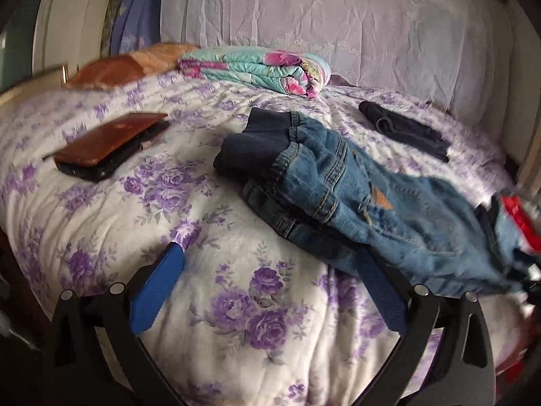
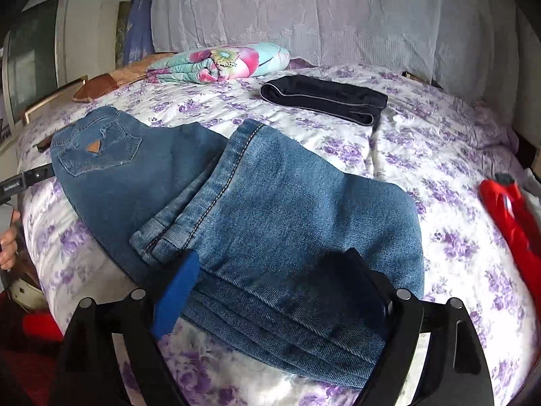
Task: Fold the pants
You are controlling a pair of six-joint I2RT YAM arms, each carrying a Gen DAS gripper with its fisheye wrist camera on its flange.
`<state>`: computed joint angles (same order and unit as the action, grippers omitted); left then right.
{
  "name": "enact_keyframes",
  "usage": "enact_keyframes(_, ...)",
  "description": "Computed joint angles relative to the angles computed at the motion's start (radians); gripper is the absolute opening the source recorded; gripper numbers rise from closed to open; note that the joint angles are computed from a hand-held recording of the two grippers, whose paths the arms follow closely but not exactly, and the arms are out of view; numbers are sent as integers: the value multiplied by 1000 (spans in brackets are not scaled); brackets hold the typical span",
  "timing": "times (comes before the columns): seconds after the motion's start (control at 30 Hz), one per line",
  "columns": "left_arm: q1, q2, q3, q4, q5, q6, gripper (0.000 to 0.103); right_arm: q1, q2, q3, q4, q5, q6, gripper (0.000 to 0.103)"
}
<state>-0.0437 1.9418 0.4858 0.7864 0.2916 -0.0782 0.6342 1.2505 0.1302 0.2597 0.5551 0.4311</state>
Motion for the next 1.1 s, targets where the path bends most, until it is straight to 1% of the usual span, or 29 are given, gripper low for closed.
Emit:
enact_keyframes(0.1, 72, -26, 53, -121, 154, -58, 99, 5, -3, -32, 59, 2, -8, 89)
enact_keyframes(0.2, 137, 8, 146, -221, 327, -156, 99, 20, -32, -63, 89, -5, -11, 95)
enact_keyframes(0.27, 161, 44, 209, -272, 408, -214, 99, 37, -40, -73, 97, 0, -6, 97)
enact_keyframes(0.33, 163, 66, 256, -310, 437, -251, 98, 59, -55, -80, 100, 27, 2, 97)
enact_keyframes(0.4, 143, 72, 288, -337, 428, -275, 98, 77, -104, -99, 100, 54, 9, 97)
enact_keyframes(0.47, 111, 69, 303, -356, 399, -268, 98, 93, -177, -111, 66, 88, 30, 97)
enact_keyframes(0.53, 64, 57, 294, -346, 315, -254, 98, 94, -288, -119, 12, 106, 46, 97)
enact_keyframes(0.57, 53, 53, 286, -336, 284, -243, 98, 87, -320, -115, -7, 110, 45, 97)
enact_keyframes(0.6, 29, 51, 267, -307, 228, -226, 98, 80, -330, -108, -19, 116, 42, 99)
enact_keyframes(0.7, -26, 56, 226, -230, 104, -168, 98, 35, -323, -74, -42, 136, 16, 99)
enact_keyframes(0.8, -85, 80, 178, -113, -34, -91, 99, -65, -333, -45, -57, 47, -20, 99)
enact_keyframes(0.83, -100, 97, 160, -53, -70, -78, 99, -102, -331, -36, -55, -4, -34, 99)
enact_keyframes(0.9, -98, 114, 134, 23, -74, -81, 99, -173, -294, 2, -48, -108, -66, 99)
enact_keyframes(0.97, -96, 138, 113, 101, -75, -83, 99, -204, -232, 48, -36, -139, -110, 99)
enact_keyframes(1.07, -99, 168, 82, 203, -89, -83, 99, -192, -126, 117, -11, -78, -168, 99)
enact_keyframes(1.1, -102, 170, 81, 210, -93, -83, 99, -195, -87, 140, 1, -66, -184, 99)
